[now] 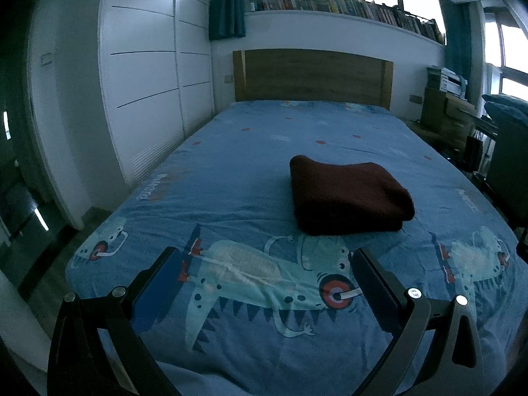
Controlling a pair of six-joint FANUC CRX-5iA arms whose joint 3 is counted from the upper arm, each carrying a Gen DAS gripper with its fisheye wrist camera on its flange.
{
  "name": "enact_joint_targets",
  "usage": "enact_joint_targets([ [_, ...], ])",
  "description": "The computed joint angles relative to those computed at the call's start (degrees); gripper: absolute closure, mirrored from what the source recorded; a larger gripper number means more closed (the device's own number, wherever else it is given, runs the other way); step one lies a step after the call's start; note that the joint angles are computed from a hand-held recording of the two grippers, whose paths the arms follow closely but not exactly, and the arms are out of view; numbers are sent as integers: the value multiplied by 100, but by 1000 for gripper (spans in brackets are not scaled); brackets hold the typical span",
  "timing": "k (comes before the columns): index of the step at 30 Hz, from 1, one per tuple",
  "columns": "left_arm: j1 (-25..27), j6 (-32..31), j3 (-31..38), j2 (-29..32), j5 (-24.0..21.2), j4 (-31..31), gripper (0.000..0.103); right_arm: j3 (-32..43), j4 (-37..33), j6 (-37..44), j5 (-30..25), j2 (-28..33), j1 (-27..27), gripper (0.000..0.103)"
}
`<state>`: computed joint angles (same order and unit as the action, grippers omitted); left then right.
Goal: Fold small clothes
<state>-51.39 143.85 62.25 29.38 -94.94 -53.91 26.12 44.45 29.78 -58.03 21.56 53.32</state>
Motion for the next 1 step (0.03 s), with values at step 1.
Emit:
enact_joint_targets([
  [1, 6, -3, -8, -6, 10, 5, 2, -31, 10, -16, 2, -18, 4, 1],
])
